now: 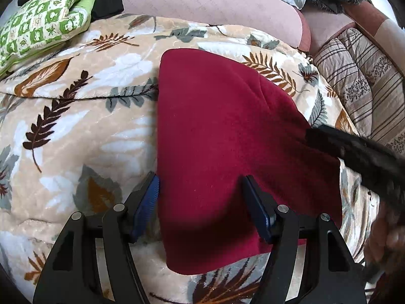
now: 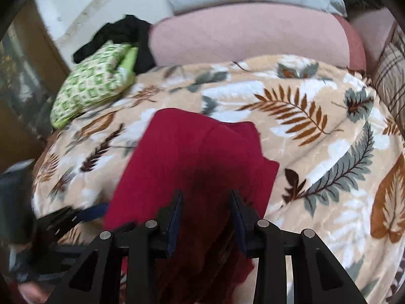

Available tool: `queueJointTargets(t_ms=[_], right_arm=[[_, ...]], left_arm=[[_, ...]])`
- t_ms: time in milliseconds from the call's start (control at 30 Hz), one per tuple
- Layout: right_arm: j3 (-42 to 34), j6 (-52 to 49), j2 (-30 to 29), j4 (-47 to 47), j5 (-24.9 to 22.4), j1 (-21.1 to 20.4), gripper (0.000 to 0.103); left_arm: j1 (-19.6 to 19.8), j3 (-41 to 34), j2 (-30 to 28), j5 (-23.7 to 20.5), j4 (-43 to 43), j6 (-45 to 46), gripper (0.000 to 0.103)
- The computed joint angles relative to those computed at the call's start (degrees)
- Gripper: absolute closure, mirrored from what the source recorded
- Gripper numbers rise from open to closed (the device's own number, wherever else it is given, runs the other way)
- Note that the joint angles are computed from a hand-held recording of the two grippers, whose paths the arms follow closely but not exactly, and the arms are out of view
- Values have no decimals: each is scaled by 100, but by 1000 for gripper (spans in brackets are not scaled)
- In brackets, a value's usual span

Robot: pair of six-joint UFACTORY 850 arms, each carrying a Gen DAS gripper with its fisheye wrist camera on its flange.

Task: Fold small clothes

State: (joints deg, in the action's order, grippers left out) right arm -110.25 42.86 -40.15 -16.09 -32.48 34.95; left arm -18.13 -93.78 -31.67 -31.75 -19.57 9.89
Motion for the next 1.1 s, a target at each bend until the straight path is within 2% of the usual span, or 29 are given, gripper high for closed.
queueJointTargets(t_ms=[100, 200, 367, 433, 467, 533, 600, 667, 700, 733, 767, 833, 867, 967, 1000, 1100], right_arm=[[107, -178, -11, 143, -42, 63, 67], [167, -310, -150, 229, -241, 78, 67], [221, -584, 22, 518, -112, 18, 68], [262, -164, 134, 224, 94, -44, 65], [208, 229, 125, -91, 80, -76, 59], [-27, 890, -16, -530, -66, -176, 54], [-415, 729, -329, -17, -182, -384, 54], [-875, 106, -702, 873, -362, -542, 54], [-1074, -170, -848, 1149, -423, -589, 57], [-1263, -314, -976, 1186, -495, -589, 73], [-1514, -336, -1111, 983, -667, -556, 81], [-1914, -412, -1283, 436, -868, -447, 90], [-2009, -406, -1331, 292, -912, -430, 90], [-2954, -224, -1955, -717, -1782, -324, 92], [-3093, -170, -2097, -807, -1902, -322, 92], [-2809, 0, -2001, -832, -1703, -339, 92]], left_arm=[[-10, 34, 8, 31, 47, -54, 33], [16, -19, -63, -154, -145, 24, 31], [-35, 241, 220, 231, 150, -113, 31], [-42, 238, 235, 245, 165, -77, 31], [-41, 174, 183, 138, 118, -43, 31], [-42, 133, 123, 55, 87, -45, 31], [-70, 175, 123, 140, 200, -140, 31], [-89, 208, 131, 202, 253, -172, 31], [-91, 201, 124, 201, 269, -188, 31], [-92, 211, 133, 198, 268, -197, 31], [-85, 197, 122, 178, 230, -176, 31], [-69, 167, 94, 163, 170, -169, 30], [-68, 159, 79, 174, 140, -185, 29], [-117, 164, 66, 236, 265, -304, 28], [-142, 186, 78, 284, 379, -402, 28], [-165, 162, 59, 286, 525, -560, 26]])
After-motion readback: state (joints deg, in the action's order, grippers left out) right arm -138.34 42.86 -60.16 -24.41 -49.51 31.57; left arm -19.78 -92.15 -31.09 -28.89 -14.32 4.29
